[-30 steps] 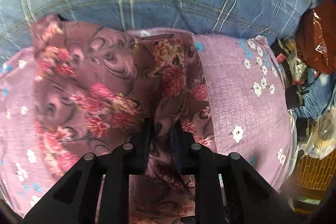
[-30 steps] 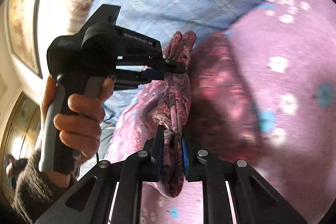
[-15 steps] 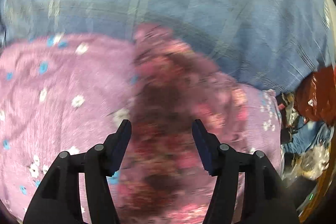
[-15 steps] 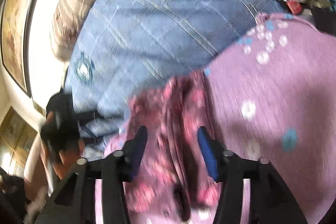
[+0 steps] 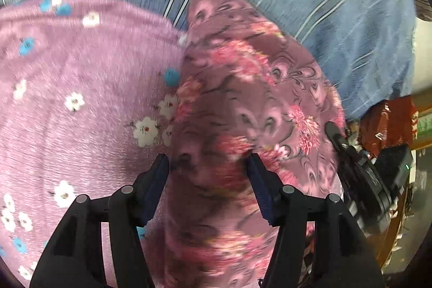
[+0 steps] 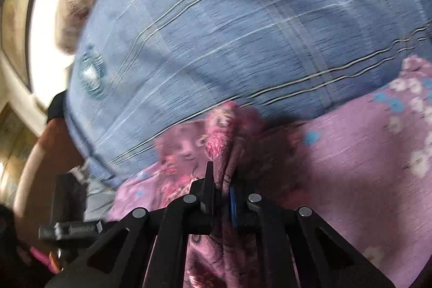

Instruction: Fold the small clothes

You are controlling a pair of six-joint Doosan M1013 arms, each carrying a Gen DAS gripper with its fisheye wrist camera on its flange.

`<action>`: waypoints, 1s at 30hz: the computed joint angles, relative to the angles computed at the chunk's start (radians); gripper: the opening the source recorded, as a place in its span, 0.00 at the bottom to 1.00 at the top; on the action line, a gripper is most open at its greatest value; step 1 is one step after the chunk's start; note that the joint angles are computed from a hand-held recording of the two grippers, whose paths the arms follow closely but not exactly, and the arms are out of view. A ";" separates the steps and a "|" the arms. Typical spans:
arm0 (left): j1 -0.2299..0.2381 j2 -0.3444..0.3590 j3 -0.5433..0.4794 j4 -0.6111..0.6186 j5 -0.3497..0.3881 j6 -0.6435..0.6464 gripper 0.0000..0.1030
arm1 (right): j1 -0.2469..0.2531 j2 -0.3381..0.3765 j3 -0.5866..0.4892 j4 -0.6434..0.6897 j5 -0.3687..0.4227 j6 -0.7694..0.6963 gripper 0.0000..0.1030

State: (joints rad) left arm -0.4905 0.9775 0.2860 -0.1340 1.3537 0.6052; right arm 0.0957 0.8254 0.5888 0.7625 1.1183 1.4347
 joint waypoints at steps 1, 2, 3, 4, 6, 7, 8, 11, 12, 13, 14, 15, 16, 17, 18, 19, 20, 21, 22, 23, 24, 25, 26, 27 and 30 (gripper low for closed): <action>0.000 0.012 -0.011 -0.009 0.014 -0.005 0.57 | 0.004 0.037 -0.062 -0.070 0.047 0.064 0.08; 0.001 0.015 -0.011 -0.018 0.021 -0.010 0.57 | 0.008 0.078 -0.135 -0.125 0.115 0.111 0.08; 0.004 -0.002 0.032 -0.040 -0.001 -0.012 0.57 | 0.015 0.121 -0.204 -0.188 0.184 0.157 0.09; 0.003 -0.022 0.072 -0.048 -0.029 -0.010 0.57 | 0.016 0.140 -0.232 -0.207 0.221 0.181 0.10; 0.000 -0.061 0.137 -0.049 -0.066 0.007 0.57 | 0.001 0.105 -0.163 -0.135 0.182 0.166 0.17; -0.003 -0.092 0.189 -0.051 -0.098 0.020 0.57 | -0.013 0.055 -0.072 -0.080 0.130 0.138 0.17; -0.009 -0.134 0.260 -0.050 -0.143 0.038 0.57 | -0.025 0.028 -0.019 -0.033 0.113 0.106 0.22; -0.026 -0.218 0.409 -0.041 -0.241 0.055 0.60 | -0.064 -0.059 0.154 0.143 0.115 -0.018 0.45; -0.030 -0.238 0.455 -0.059 -0.276 0.054 0.61 | -0.075 -0.084 0.208 0.185 0.125 -0.054 0.47; -0.032 -0.244 0.472 -0.075 -0.283 0.046 0.61 | -0.078 -0.099 0.246 0.210 0.147 -0.084 0.47; -0.029 -0.240 0.472 -0.094 -0.273 0.040 0.60 | -0.073 -0.100 0.251 0.194 0.182 -0.101 0.45; -0.030 -0.242 0.486 -0.124 -0.279 0.036 0.60 | -0.061 -0.105 0.250 0.126 0.208 -0.143 0.21; -0.033 -0.251 0.502 -0.132 -0.294 0.037 0.60 | -0.048 -0.126 0.259 0.039 0.182 -0.217 0.14; -0.040 -0.260 0.513 -0.114 -0.294 0.032 0.60 | -0.039 -0.149 0.283 0.003 0.136 -0.258 0.13; -0.051 -0.260 0.502 -0.061 -0.262 0.016 0.60 | -0.040 -0.182 0.321 0.021 0.068 -0.285 0.13; -0.059 -0.260 0.495 -0.018 -0.234 0.004 0.60 | -0.049 -0.197 0.348 0.071 0.032 -0.297 0.13; -0.067 -0.248 0.474 0.005 -0.207 -0.003 0.60 | -0.052 -0.203 0.360 0.068 0.003 -0.281 0.13; -0.070 -0.241 0.460 0.017 -0.177 0.002 0.60 | -0.046 -0.201 0.360 0.013 -0.007 -0.252 0.13; -0.075 -0.239 0.449 0.030 -0.160 -0.001 0.60 | -0.036 -0.185 0.338 -0.082 0.009 -0.190 0.14; -0.080 -0.240 0.446 0.037 -0.154 -0.002 0.60 | -0.033 -0.166 0.322 -0.124 0.048 -0.143 0.19; -0.083 -0.251 0.461 0.026 -0.181 0.013 0.60 | -0.037 -0.172 0.337 -0.114 0.040 -0.111 0.25; -0.085 -0.259 0.473 0.019 -0.198 0.027 0.60 | -0.045 -0.188 0.363 -0.081 0.017 -0.103 0.28; -0.089 -0.263 0.477 0.023 -0.198 0.033 0.60 | -0.054 -0.202 0.382 -0.046 0.005 -0.098 0.28; -0.094 -0.259 0.469 0.038 -0.178 0.030 0.60 | -0.065 -0.218 0.407 0.016 -0.011 -0.118 0.28; -0.107 -0.235 0.440 0.057 -0.138 0.028 0.60 | -0.062 -0.248 0.453 -0.003 -0.039 -0.168 0.24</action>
State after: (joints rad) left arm -0.5972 0.7426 0.7264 -0.0770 1.2152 0.6331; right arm 0.0333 0.5771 1.0414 0.7599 1.0791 1.2671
